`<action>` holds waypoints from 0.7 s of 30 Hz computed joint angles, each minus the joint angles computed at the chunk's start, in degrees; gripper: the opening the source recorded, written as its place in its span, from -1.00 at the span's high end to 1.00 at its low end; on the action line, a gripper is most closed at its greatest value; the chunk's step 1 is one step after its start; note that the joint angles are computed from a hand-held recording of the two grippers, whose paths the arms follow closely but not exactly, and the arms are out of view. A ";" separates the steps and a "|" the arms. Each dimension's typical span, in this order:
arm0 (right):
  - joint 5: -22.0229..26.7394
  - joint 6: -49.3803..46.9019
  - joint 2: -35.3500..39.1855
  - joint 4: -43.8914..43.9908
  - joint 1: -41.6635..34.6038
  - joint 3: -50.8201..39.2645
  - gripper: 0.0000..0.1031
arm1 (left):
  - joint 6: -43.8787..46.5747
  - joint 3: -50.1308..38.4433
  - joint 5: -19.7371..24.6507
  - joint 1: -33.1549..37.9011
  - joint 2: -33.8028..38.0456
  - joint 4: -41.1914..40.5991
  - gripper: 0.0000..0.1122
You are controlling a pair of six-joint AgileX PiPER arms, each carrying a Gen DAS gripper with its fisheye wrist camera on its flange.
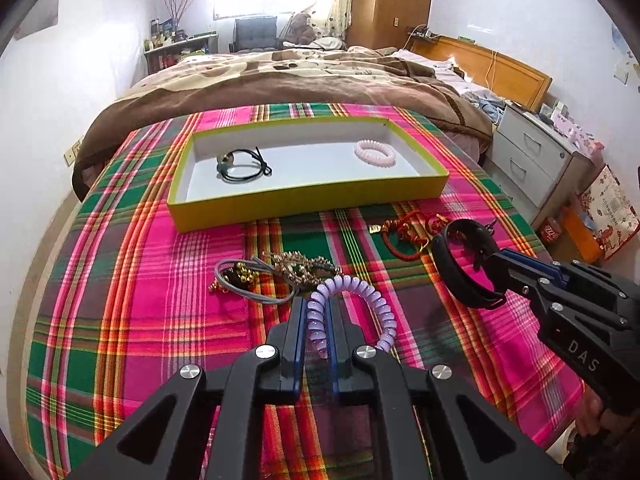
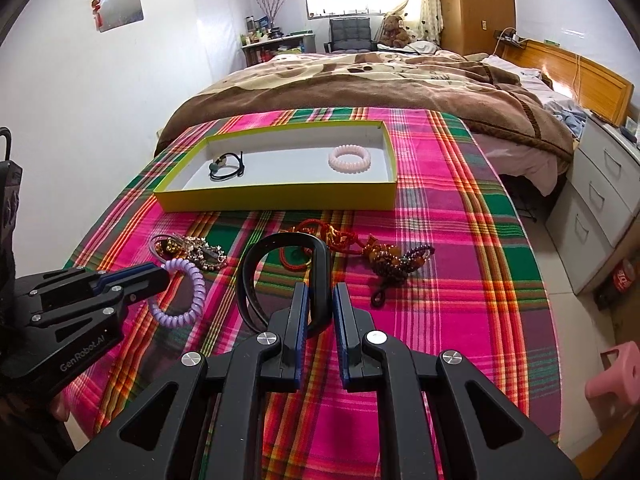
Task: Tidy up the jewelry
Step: 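Carry the lavender hair tie and black band into the white box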
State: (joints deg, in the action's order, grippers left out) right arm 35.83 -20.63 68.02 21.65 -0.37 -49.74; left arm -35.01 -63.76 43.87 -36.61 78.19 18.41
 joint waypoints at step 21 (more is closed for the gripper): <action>1.13 7.57 12.84 -6.33 3.02 -17.92 0.75 | 14.26 -14.21 1.60 11.72 6.01 -7.08 0.84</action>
